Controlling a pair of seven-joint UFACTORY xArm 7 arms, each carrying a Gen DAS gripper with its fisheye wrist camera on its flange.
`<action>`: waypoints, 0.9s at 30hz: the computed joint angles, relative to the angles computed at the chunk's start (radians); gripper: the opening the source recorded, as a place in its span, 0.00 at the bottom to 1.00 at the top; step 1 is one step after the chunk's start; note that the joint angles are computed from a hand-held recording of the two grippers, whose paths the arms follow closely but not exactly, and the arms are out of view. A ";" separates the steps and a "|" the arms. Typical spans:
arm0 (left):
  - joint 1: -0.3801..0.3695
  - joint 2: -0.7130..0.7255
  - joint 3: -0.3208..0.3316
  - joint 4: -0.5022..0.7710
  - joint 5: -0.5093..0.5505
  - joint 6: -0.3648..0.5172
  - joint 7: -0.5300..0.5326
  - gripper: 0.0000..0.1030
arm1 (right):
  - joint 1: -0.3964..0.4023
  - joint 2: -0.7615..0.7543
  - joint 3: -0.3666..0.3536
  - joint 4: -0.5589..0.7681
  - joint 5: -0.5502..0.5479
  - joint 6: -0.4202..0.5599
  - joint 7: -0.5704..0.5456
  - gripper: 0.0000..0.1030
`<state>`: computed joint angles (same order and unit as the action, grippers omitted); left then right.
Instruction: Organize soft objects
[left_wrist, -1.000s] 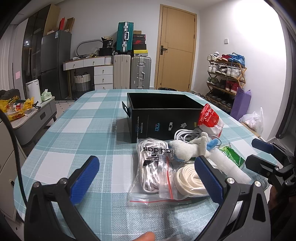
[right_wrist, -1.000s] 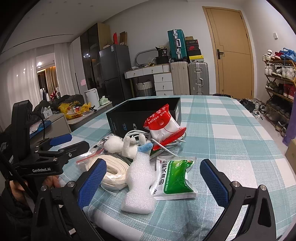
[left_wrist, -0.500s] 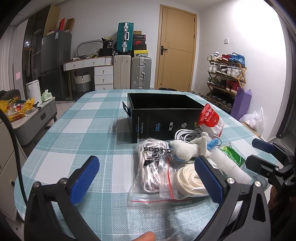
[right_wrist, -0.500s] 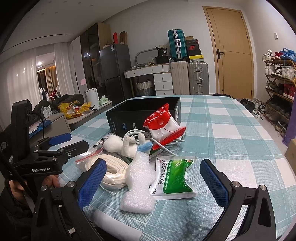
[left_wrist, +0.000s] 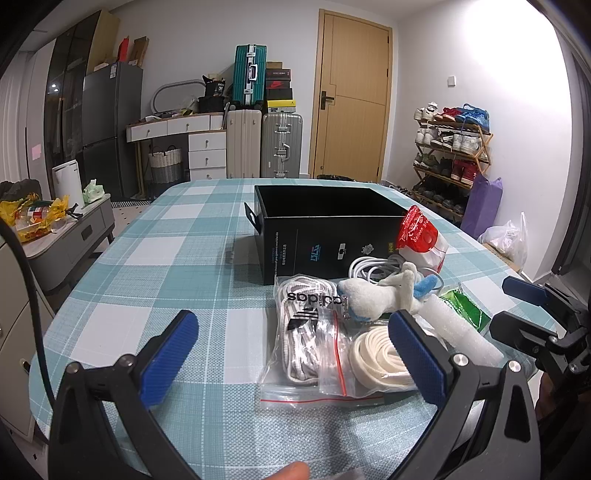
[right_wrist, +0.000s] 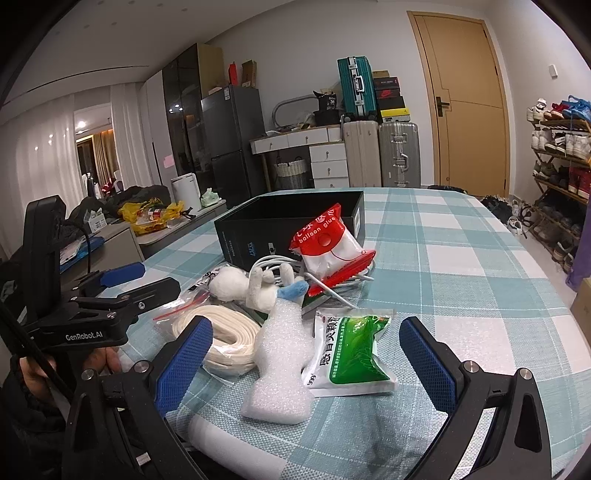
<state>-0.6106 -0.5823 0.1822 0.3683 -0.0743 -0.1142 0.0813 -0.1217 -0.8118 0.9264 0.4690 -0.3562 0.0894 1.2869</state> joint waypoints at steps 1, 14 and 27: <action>0.000 0.000 0.000 0.000 0.000 0.000 0.000 1.00 | 0.003 0.000 -0.002 0.001 0.000 0.004 -0.001 1.00; -0.002 0.008 0.010 0.002 0.006 -0.008 0.001 1.00 | 0.020 0.028 -0.027 0.003 -0.007 -0.015 -0.013 1.00; 0.036 -0.002 -0.026 0.019 0.013 0.031 0.020 1.00 | 0.046 0.054 -0.068 0.008 0.017 0.057 -0.018 1.00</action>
<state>-0.5743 -0.5847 0.1562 0.3871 -0.0616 -0.0836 0.1014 -0.0762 -0.7579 0.8579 0.4769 -0.3395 0.1460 1.2692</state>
